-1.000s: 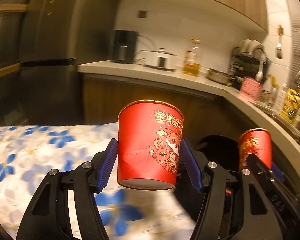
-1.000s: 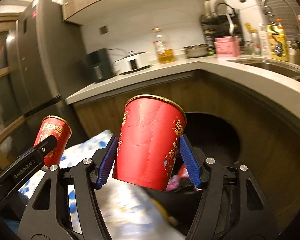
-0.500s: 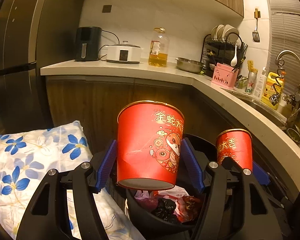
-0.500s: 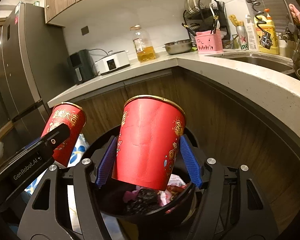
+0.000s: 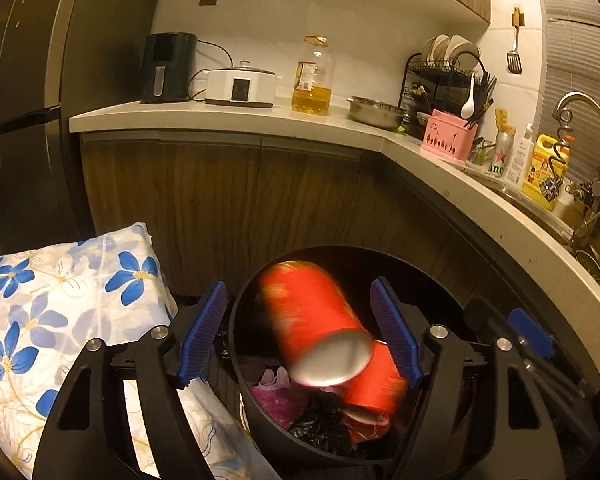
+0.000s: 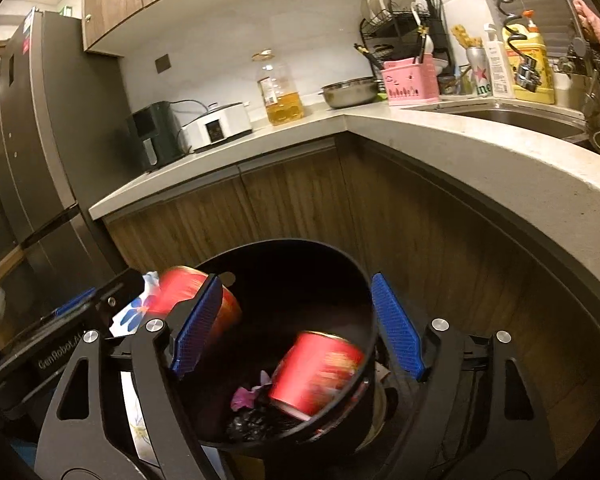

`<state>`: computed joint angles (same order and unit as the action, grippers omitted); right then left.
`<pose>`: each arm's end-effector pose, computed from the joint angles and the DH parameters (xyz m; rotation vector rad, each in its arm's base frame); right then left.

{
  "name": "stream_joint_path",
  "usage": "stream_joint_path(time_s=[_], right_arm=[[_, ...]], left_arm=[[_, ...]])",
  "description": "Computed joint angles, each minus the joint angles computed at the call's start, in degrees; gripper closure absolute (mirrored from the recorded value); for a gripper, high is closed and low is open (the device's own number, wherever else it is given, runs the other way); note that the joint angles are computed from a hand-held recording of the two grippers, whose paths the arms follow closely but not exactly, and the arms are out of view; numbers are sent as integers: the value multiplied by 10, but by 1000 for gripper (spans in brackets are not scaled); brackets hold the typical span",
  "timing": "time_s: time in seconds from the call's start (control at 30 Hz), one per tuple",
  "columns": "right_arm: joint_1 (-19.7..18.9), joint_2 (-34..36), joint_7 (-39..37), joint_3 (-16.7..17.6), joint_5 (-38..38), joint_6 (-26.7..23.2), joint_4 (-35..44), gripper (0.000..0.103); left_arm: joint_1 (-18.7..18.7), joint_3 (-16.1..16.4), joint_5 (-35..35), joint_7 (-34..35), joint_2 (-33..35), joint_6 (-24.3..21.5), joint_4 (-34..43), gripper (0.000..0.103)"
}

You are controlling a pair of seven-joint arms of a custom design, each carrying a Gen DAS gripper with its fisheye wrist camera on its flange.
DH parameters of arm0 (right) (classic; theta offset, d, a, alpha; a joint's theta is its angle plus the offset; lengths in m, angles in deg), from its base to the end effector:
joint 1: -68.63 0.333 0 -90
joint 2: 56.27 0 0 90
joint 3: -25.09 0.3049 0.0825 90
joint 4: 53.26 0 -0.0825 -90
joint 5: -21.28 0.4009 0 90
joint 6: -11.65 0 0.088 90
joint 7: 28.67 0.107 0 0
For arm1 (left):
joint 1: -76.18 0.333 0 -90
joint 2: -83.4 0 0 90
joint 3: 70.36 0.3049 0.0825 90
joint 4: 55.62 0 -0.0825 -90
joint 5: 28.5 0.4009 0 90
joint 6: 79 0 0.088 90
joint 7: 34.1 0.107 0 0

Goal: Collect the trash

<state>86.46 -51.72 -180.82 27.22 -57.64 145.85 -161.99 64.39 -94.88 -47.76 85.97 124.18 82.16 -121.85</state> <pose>0.5999 0.2013 0.4906 -0.7789 2.0344 -1.1053 0.7192 -0.3541 0.5037 -1.1024 2.2220 -1.4077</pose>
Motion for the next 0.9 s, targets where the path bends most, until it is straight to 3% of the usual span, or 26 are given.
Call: stream_joint_path(time_s=[0.23,0.5,0.57,0.77,0.87,0.9], right_arm=[[10,-11,-39,13,25,-40,-4,17],[44,9,-123,29,72,-94,28,5],[56,14,-138,31,77,-111,37,5],[89,18,-161,39,88,-162,57,5],[106,18,-162,45,92,-185,64,5],[112,18,-161,48,92,-195,66,5]], left_arm=[[9,6,-2,-8,-29,21,-46,18],[9,71,57,-83,-130,139,-202,13],[11,84,74,-107,-151,155,-233,8],[85,44,78,-122,-223,191,-333,7],[155,-18,49,-91,-258,213,-384,7],[199,-61,27,-68,-270,220,-402,7]])
